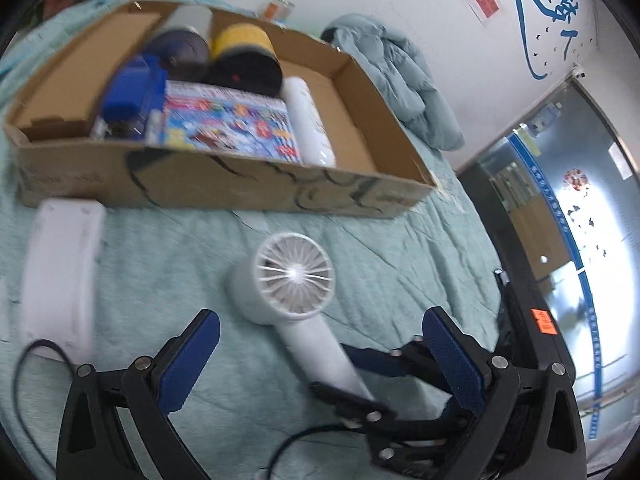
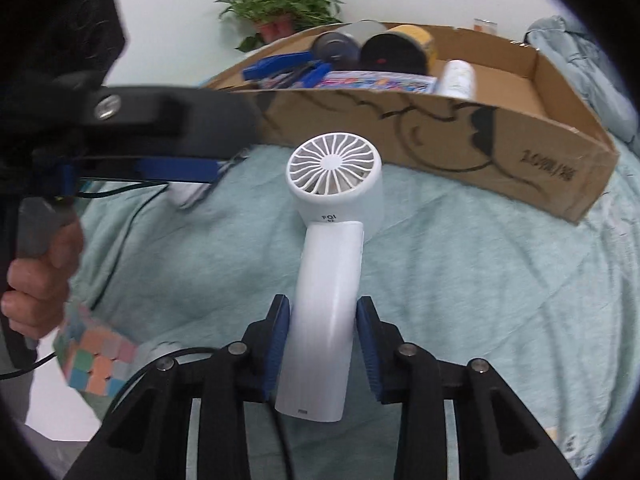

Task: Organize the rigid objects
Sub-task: 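Close both grippers on the handle of the white hair dryer, then lift the hair dryer upright with both grippers and carry it over the box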

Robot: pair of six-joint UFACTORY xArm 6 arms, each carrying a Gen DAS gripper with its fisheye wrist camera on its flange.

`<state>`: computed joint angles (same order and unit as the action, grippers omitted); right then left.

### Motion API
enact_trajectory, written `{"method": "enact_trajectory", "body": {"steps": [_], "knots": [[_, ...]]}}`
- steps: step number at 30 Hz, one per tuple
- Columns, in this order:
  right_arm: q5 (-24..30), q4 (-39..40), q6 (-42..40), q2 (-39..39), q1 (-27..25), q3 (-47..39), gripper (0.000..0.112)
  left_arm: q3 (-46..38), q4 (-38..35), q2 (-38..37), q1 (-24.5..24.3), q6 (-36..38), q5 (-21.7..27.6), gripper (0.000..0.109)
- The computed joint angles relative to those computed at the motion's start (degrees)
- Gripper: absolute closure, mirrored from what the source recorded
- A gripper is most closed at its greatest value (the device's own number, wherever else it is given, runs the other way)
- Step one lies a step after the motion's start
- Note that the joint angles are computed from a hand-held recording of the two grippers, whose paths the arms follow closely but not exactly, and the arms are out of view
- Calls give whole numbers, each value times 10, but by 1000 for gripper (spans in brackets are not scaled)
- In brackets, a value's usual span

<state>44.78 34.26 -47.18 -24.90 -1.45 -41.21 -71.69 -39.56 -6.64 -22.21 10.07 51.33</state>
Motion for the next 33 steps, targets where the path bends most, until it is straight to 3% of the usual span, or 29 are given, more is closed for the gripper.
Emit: {"method": "enact_trajectory", "body": {"steps": [7,8,11,13,16,19,21,26,28,33], "knots": [[13,27,10,-4,-10,5,78,-26,-28,50,-7,-20,48,38],[23,37,6,-4,-15,3,78,-26,-22,52,-9,-23,48,38],[81,86,16,18,-48,-19,79,-31,18,59,-24,-39,38,43],[147,133,27,51,-87,-48,80,-42,42,67,-29,-51,45,57],[241,196,46,104,-143,-83,81,-52,41,76,-29,-67,55,59],[278,223,53,125,-171,-93,81,-73,45,91,-32,-73,64,59],[261,213,51,114,-171,-89,81,-87,43,101,-34,-75,73,60],[118,110,47,39,-119,-52,73,-116,42,125,-40,-87,92,66],[70,71,43,12,-93,-34,63,-126,38,132,-43,-88,92,67],[-35,3,15,-34,-52,19,63,-139,19,137,-43,-90,86,74]]}}
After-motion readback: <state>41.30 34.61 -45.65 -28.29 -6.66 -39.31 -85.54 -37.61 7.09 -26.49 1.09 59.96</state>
